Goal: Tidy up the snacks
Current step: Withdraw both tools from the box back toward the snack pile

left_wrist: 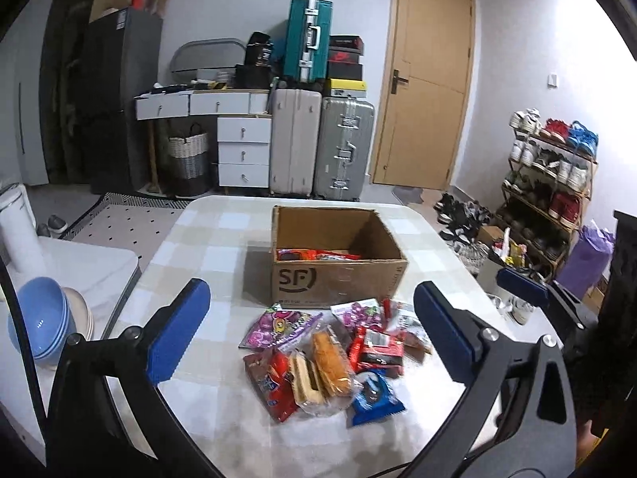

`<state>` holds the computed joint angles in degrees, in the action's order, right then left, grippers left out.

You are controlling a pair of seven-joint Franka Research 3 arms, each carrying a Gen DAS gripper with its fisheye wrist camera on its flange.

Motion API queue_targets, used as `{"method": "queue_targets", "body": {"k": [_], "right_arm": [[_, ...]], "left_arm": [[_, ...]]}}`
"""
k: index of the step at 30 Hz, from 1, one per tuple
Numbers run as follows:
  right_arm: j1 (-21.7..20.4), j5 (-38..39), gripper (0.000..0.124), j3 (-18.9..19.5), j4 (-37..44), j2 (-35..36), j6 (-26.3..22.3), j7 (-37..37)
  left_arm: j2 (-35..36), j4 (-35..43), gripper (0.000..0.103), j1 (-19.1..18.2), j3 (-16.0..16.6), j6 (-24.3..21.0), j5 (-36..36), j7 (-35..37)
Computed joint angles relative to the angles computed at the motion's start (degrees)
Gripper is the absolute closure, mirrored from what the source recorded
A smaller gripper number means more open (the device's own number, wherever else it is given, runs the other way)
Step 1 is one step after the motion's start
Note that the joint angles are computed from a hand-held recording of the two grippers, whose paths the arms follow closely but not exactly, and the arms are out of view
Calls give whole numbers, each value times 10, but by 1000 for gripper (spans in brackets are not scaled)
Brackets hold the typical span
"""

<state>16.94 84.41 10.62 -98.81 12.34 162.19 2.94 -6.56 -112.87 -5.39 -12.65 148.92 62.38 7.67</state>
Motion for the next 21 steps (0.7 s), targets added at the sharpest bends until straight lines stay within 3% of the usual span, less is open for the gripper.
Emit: {"method": "queue_targets", "body": {"k": [5, 9, 11, 15, 18, 21], "right_arm": [[-5, -4, 27, 2, 28, 47, 4, 21], [-7, -120, 27, -7, 41, 79, -13, 169], [-9, -164, 27, -5, 50, 93, -12, 204], [-12, -239, 27, -4, 66, 115, -16, 273], [-25, -272, 27, 3, 78, 125, -50, 336], [-41, -280, 27, 16, 78, 127, -62, 356]], "left_arm": [[31, -8, 1, 9, 9, 7, 75, -56], [97, 38, 1, 7, 33, 21, -42, 76], [109, 42, 1, 7, 42, 29, -88, 112], [126, 40, 1, 14, 57, 60, -173, 156], [131, 37, 1, 15, 64, 52, -211, 169], [131, 25, 1, 20, 70, 59, -243, 170]]}}
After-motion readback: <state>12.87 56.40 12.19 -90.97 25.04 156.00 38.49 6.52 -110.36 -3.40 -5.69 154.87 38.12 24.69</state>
